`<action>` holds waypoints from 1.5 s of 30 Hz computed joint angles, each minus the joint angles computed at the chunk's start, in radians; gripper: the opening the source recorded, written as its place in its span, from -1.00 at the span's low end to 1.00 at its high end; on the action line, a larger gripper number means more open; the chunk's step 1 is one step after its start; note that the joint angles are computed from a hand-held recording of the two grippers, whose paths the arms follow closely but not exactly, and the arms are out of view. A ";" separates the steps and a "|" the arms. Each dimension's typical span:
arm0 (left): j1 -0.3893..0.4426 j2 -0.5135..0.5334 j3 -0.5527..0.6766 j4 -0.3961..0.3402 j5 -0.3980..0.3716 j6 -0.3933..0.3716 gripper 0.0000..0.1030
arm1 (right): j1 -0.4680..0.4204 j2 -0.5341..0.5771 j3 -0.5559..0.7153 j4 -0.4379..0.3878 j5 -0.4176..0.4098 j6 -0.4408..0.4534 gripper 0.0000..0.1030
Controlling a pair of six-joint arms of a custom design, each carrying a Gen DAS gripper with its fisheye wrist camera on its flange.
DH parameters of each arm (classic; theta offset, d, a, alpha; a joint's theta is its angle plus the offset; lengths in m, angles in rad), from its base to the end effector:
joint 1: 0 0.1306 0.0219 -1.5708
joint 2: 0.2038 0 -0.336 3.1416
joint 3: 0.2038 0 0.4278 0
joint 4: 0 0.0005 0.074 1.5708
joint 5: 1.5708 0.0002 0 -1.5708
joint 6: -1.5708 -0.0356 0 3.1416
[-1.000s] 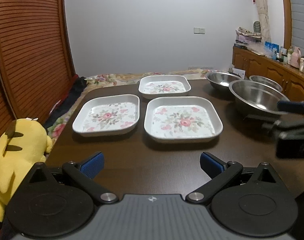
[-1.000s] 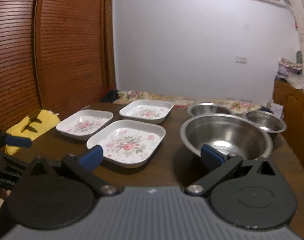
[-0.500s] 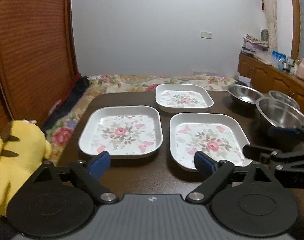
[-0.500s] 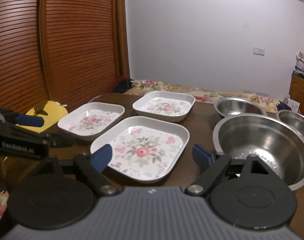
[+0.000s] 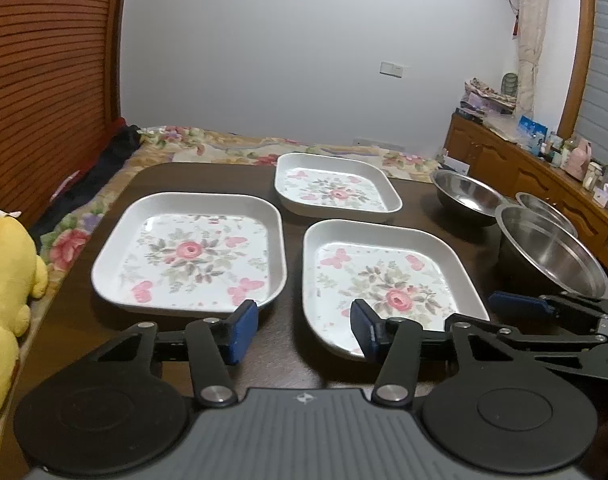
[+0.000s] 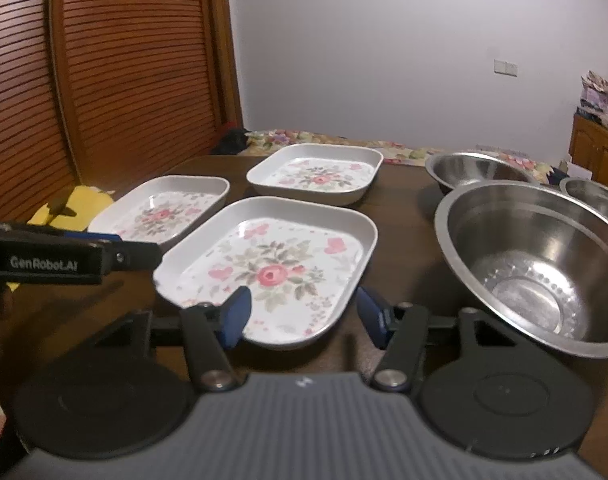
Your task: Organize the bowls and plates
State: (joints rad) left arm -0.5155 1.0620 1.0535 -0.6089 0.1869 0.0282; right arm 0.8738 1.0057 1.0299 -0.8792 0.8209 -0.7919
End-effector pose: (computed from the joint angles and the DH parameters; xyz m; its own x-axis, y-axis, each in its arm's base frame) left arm 0.3772 -0.2219 0.3842 -0.5209 0.2633 -0.8120 0.6018 0.7879 -0.1305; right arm 0.2740 0.2859 0.3810 -0.4928 0.1670 -0.8540 0.1942 0.9778 0.0791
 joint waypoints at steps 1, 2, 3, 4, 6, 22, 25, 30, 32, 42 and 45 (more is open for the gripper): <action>0.000 0.005 0.002 0.001 0.007 0.003 -0.01 | -0.003 0.001 0.000 0.002 -0.007 -0.007 0.12; 0.000 0.010 0.005 0.001 0.011 0.007 -0.02 | -0.007 0.002 0.000 0.004 -0.013 -0.010 0.10; 0.000 0.014 0.006 0.001 0.014 0.011 -0.03 | -0.009 0.005 0.001 0.003 -0.017 -0.017 0.05; 0.001 0.018 0.008 0.003 0.018 0.015 -0.03 | -0.012 0.009 0.002 0.003 -0.018 -0.017 0.04; 0.001 0.029 0.013 0.001 0.025 0.021 -0.04 | -0.014 0.013 0.004 0.001 -0.015 -0.023 -0.02; -0.014 0.092 0.051 -0.008 0.010 0.022 -0.44 | -0.064 0.025 0.000 -0.017 -0.030 -0.090 -0.36; -0.011 0.096 0.051 -0.008 0.014 0.017 -0.44 | -0.067 0.021 -0.004 -0.001 -0.037 -0.079 -0.50; -0.006 0.095 0.045 -0.012 0.025 0.021 -0.69 | -0.066 0.024 -0.001 -0.007 -0.040 -0.099 -0.57; -0.006 0.088 0.045 -0.024 0.017 0.016 -0.70 | -0.058 0.028 0.005 -0.019 -0.039 -0.095 -0.62; -0.009 -0.027 -0.023 -0.055 0.060 0.018 -0.70 | -0.008 -0.047 -0.050 -0.012 -0.014 -0.183 -0.72; -0.017 -0.074 -0.048 -0.058 0.050 0.005 -0.69 | 0.017 -0.064 -0.055 -0.023 0.008 -0.205 -0.72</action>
State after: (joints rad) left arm -0.5324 0.9875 1.0055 -0.6667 0.2370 0.0331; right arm 0.8908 0.9419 0.9747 -0.9019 0.8294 -0.9967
